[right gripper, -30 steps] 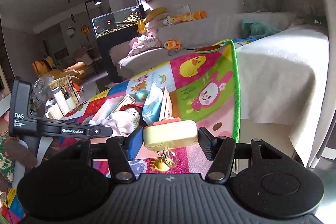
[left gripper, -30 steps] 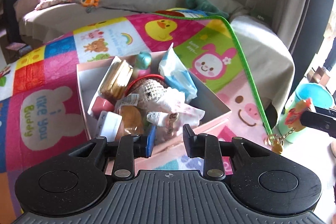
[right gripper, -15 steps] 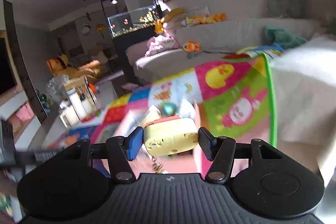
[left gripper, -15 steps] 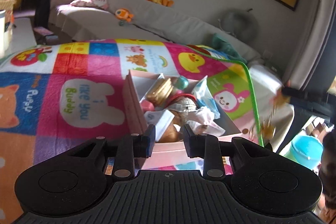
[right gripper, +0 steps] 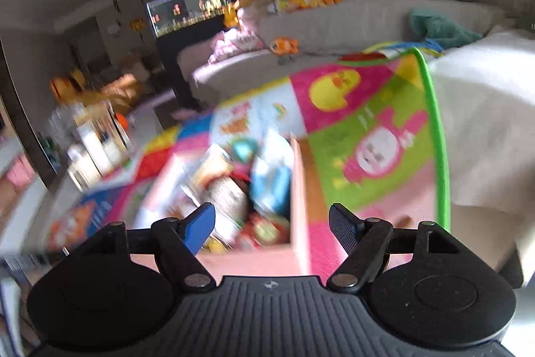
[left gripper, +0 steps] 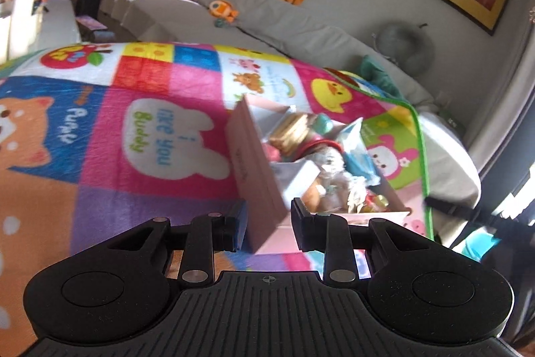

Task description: Organize objects

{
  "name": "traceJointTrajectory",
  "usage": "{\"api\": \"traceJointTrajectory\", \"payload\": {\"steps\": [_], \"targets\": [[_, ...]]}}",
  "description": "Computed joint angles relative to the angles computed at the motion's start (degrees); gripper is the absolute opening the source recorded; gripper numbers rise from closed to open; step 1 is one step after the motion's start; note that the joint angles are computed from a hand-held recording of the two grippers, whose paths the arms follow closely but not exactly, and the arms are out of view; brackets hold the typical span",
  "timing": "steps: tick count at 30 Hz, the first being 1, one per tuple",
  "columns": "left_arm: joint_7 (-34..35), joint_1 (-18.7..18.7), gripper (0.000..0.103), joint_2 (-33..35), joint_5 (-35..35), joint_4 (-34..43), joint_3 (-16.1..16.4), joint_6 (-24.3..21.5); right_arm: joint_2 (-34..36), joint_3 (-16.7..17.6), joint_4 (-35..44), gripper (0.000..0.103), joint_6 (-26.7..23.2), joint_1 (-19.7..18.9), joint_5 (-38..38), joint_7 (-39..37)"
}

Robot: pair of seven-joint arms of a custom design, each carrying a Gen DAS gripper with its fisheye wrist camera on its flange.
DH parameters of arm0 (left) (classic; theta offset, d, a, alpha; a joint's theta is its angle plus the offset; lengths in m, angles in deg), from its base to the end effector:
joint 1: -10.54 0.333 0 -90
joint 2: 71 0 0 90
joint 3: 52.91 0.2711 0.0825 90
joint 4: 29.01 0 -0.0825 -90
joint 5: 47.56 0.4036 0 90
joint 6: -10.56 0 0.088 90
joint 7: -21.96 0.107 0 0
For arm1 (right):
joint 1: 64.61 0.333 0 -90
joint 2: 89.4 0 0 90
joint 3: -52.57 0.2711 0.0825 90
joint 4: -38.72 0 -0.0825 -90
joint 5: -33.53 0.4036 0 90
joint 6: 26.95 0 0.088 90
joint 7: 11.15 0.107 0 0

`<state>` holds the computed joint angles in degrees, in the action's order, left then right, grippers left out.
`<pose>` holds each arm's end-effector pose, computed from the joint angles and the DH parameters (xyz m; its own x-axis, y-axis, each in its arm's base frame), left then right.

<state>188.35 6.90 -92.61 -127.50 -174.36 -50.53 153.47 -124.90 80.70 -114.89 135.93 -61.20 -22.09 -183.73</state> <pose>0.4740 -0.0055 0.3836 -0.4536 -0.7871 0.4180 -0.6684 -0.0098 -0.7437 0.3599 0.2579 0.4094 -0.1625 -0.9690 -0.1860 -0.5259 0.2445 -0.8147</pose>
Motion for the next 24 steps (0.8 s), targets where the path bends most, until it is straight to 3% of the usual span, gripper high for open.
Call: {"api": "traceJointTrajectory", "payload": {"steps": [2,5,8,10,11,13,15,19,24], "targets": [[-1.38,-0.79,0.031,1.37,-0.12,1.57,-1.22,1.35,1.25,-0.02,0.03,0.076,-2.51,1.23,-0.06,-3.5],[-6.65,-2.13,0.031,7.32,1.69,7.47,-4.57,8.0,4.33,0.41,1.01,0.073,-4.45,1.95,-2.82,-4.81],[-19.18,-2.62,0.031,16.0,13.95,14.54,-8.67,18.1,7.98,-0.77,2.68,0.062,-4.27,2.75,-6.38,-4.14],[-29.31,-2.24,0.045,20.67,25.84,17.72,-9.73,20.29,10.22,-0.33,4.07,0.061,-5.93,3.03,-10.0,-3.29],[-31.02,-1.93,0.058,21.98,27.54,18.73,-9.78,19.85,11.43,-0.06,4.88,0.06,-7.33,3.25,-11.62,-3.13],[-34.15,-1.11,0.069,22.53,30.04,18.87,-9.99,20.88,13.66,-0.51,6.53,0.057,-9.08,4.15,-13.5,-3.66],[-33.05,-0.38,0.085,22.46,30.4,18.45,-10.14,22.22,15.79,-2.14,8.21,0.058,-7.76,4.91,-15.27,-3.71],[-30.91,1.14,0.09,24.05,29.47,19.32,-10.09,26.46,22.53,-3.95,14.35,0.06,-8.84,6.77,-18.17,-4.15],[-24.48,5.77,0.1,28.83,21.61,24.89,-10.92,25.47,32.15,-5.74,24.09,0.06,-12.66,10.46,-19.8,-5.78]]}}
